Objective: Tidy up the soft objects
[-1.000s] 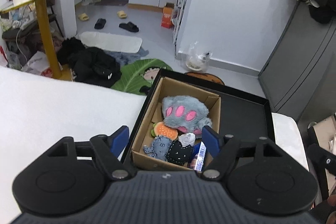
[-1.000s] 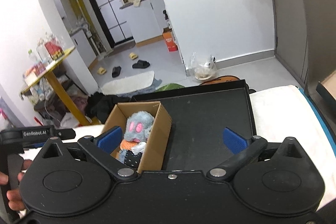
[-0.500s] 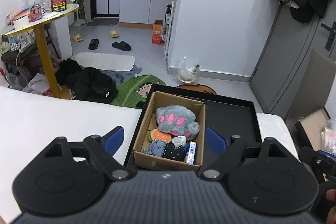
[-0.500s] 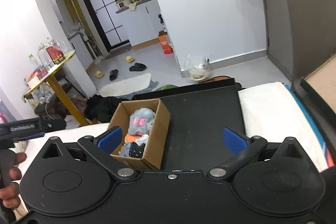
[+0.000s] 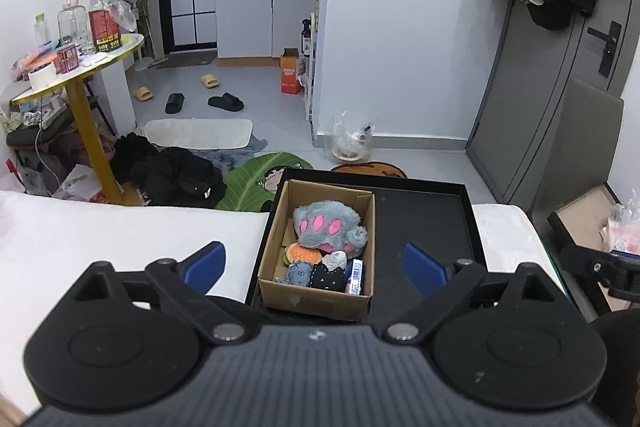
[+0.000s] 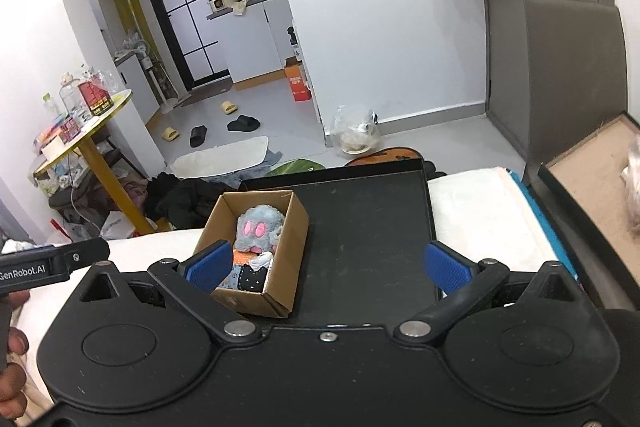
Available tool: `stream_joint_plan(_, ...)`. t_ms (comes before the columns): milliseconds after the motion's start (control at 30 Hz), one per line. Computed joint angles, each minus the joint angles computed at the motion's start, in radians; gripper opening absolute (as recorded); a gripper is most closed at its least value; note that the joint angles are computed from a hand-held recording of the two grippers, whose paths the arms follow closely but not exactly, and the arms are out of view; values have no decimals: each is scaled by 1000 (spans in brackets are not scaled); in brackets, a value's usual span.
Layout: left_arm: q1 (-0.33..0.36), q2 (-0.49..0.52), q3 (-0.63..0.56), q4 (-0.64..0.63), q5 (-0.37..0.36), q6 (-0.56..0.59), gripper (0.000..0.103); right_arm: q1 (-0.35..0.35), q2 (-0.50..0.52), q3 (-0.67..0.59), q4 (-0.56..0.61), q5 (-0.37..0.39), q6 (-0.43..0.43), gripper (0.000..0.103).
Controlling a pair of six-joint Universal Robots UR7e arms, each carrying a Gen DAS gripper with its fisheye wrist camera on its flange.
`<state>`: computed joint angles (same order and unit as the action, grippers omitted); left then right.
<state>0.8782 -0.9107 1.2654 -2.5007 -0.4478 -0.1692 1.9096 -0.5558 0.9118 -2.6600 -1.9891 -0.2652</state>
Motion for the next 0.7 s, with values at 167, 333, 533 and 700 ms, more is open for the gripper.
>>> stream_joint_plan(167, -19, -11, 22, -19, 10, 6, 103, 10, -3, -4, 9, -22, -14, 103)
stream_joint_plan(333, -31, -22, 34, 2, 2, -19, 103, 15, -16, 15, 2, -45, -9, 103)
stream_joint_plan(533, -43, -23, 47, 14, 10, -36, 103, 16, -38, 53, -18, -48, -16, 103)
stream_joint_plan(700, -47, -21, 46, 58, 14, -69, 103, 19, -45, 64, -7, -63, -31, 103)
